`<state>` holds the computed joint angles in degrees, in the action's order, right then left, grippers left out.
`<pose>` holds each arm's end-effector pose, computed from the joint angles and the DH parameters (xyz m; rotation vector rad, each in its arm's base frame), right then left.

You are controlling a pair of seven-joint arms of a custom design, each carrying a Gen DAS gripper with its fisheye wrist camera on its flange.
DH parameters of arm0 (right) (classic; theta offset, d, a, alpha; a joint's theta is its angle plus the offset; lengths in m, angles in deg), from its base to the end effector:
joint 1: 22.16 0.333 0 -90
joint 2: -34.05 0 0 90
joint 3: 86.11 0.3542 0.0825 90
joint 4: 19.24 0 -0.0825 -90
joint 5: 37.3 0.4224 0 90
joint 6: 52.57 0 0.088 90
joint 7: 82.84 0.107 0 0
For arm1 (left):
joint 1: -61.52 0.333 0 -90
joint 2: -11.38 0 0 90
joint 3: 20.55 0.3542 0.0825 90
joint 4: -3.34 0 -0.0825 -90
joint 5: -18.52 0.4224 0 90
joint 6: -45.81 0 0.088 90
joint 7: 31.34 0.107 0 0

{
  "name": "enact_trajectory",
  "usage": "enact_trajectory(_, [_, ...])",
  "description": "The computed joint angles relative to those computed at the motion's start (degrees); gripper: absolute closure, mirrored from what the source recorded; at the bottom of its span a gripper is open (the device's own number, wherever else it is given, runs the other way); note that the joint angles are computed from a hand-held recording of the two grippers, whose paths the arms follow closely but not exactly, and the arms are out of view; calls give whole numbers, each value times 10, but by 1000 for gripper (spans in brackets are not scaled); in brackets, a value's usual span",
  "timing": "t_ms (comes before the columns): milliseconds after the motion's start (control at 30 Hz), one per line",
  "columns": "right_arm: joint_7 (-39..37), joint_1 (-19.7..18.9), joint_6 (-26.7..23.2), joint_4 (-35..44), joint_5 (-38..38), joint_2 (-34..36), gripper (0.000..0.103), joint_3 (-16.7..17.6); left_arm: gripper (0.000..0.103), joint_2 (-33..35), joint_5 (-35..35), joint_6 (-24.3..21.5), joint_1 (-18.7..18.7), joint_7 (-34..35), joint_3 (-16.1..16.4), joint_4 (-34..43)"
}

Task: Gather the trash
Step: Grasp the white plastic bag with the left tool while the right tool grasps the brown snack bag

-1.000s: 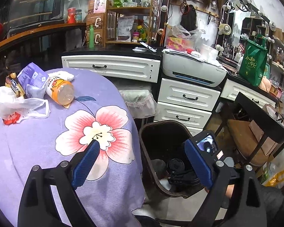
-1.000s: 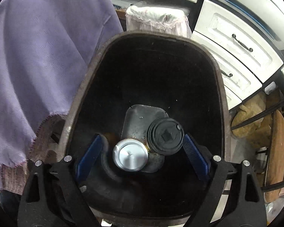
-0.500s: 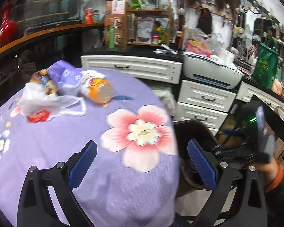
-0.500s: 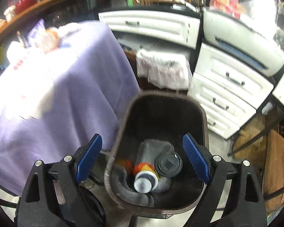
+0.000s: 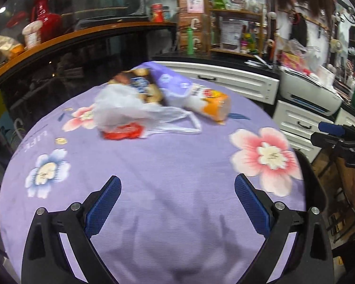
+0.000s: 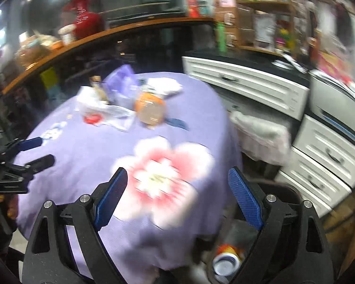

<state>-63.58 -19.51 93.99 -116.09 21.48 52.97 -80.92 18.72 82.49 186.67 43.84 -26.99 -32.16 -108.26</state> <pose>0.7321 0.0804 0.4793 -1.9933 1.0244 -0.3310 0.5756 -0.3182 0.4765 -1.8246 1.4616 -0.6421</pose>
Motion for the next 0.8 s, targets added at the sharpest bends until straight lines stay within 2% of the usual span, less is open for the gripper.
enact_trajectory(133, [-11, 23, -3, 22, -11, 12, 17, 16, 8, -25, -10, 7, 19, 10, 8, -26])
enact_trajectory(300, [5, 50, -11, 55, -37, 30, 17, 27, 8, -29, 7, 11, 47, 41, 18, -23])
enact_trajectory(467, [7, 65, -12, 69, -53, 40, 17, 33, 12, 1, -11, 72, 86, 83, 40, 2])
enact_trajectory(533, [17, 71, -16, 79, -70, 47, 17, 30, 19, 27, -40, 90, 101, 135, 47, 24])
enact_trajectory(600, [28, 76, -14, 93, -88, 59, 17, 27, 22, 48, -61, 106, 110, 180, 52, 42])
enact_trajectory(667, [44, 79, -17, 112, -105, 72, 17, 25, 28, 66, -78, 105, 113, 220, 57, 59])
enact_trajectory(733, [57, 80, -20, 129, -118, 84, 17, 26, 29, 83, -106, 115, 120, 267, 58, 74])
enact_trajectory(800, [73, 83, -25, 151, -133, 100, 17, 26, 39, 93, -112, 120, 118, 293, 63, 84])
